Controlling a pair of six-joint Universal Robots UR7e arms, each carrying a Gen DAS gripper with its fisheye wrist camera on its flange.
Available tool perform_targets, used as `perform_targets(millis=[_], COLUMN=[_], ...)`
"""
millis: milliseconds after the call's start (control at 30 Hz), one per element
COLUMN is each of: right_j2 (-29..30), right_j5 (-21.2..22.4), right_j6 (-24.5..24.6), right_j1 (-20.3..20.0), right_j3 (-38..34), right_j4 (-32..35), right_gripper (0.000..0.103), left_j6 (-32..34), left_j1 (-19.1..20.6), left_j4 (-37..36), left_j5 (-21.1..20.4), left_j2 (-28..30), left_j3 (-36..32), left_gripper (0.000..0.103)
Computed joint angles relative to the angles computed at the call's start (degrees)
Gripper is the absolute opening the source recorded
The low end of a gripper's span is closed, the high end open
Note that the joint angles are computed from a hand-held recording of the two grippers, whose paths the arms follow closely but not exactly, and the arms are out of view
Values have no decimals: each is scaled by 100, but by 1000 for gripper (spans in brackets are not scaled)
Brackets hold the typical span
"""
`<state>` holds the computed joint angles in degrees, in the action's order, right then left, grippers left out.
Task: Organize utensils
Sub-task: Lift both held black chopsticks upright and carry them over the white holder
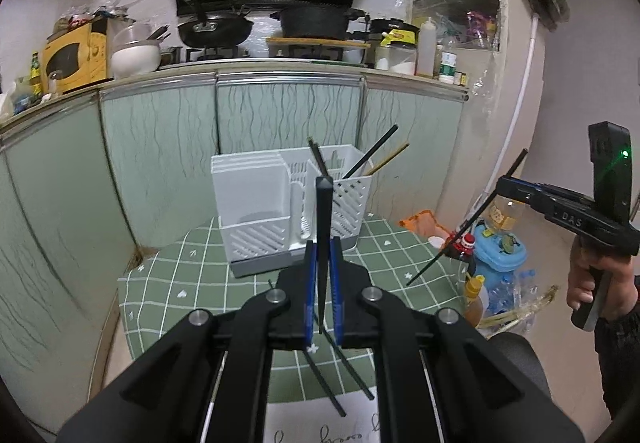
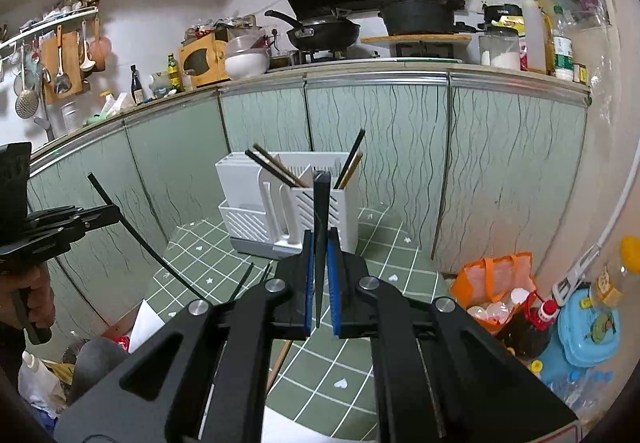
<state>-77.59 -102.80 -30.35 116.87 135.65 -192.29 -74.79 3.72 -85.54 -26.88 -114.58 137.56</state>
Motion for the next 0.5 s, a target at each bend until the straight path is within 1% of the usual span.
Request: perform_targets(millis=[133, 267, 500], right_j2=[-82, -98, 2], right_j5=[180, 292, 445], right_j6=[-57, -97, -95], right_j1=[-43, -22, 31], right_j3=[-225, -464, -892], right_j4=[350, 654, 969], right_gripper=[6, 6, 6], left_j6=[844, 1921, 3305], left_j1=[218, 479, 821], left_j4=[-854, -2043, -3656], left_j5=[22, 9, 15], left_j2=[130, 350, 824], left_j3=[17, 46, -86], left_gripper=[8, 8, 8])
